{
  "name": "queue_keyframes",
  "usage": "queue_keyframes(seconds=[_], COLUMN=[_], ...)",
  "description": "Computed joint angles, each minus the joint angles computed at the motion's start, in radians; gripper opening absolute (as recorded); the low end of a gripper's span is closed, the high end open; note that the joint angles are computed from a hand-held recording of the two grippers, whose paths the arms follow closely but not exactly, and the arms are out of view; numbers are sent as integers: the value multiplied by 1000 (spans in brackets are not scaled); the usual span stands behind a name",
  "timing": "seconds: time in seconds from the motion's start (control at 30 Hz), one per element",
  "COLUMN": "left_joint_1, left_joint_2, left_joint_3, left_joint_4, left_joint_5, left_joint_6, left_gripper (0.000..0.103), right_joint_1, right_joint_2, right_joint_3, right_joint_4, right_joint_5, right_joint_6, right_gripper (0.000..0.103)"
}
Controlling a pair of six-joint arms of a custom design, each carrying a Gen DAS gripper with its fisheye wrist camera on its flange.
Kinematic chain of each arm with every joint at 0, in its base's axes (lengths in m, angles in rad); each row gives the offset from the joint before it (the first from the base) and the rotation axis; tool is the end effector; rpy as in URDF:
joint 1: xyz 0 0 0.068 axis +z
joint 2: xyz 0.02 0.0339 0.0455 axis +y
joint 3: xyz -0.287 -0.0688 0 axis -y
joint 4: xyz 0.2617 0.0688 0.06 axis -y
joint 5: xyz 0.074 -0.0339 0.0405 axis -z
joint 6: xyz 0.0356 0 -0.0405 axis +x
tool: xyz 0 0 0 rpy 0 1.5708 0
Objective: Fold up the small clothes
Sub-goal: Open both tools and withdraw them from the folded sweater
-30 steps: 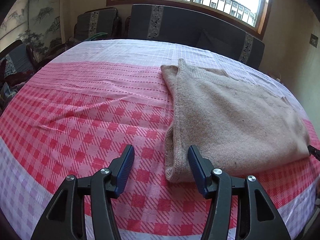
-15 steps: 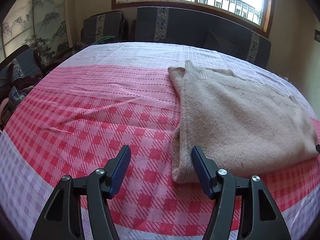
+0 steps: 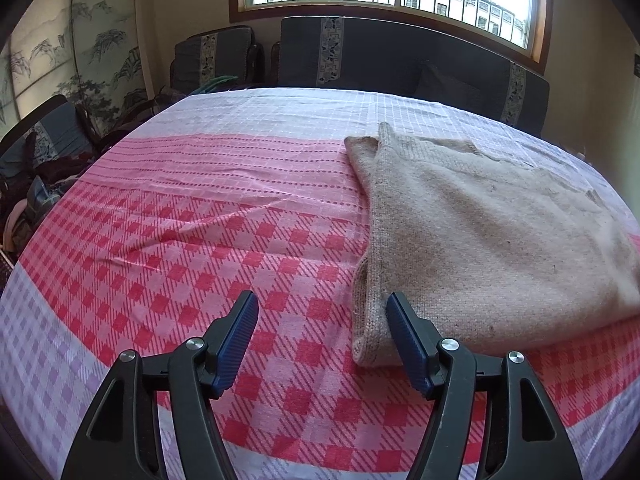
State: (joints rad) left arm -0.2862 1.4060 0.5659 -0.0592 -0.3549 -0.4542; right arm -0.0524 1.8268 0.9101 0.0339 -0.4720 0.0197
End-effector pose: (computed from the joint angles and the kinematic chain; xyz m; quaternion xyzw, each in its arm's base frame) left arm 0.2520 -0.0613 0.1577 -0.1359 0.9212 0.0380 0.3626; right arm 0.3670 -0.0030 0.1383 -0.0458 0.9176 0.2147 0.3315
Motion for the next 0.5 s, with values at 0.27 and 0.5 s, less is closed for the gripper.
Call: queue_keyframes(seconds=[0.27, 0.5], left_joint_1=[1, 0], left_joint_2=[0, -8], left_joint_3=[-1, -5], left_joint_4=[0, 0], left_joint_5=[0, -6], left_joint_6=[1, 0], left_gripper=[67, 68], right_joint_1=[-3, -21], right_joint_2=[-10, -29], right_joint_3=[-12, -44], right_joint_4=[14, 63], right_joint_5=[49, 51], right_joint_6=[23, 58], right_gripper=[42, 42])
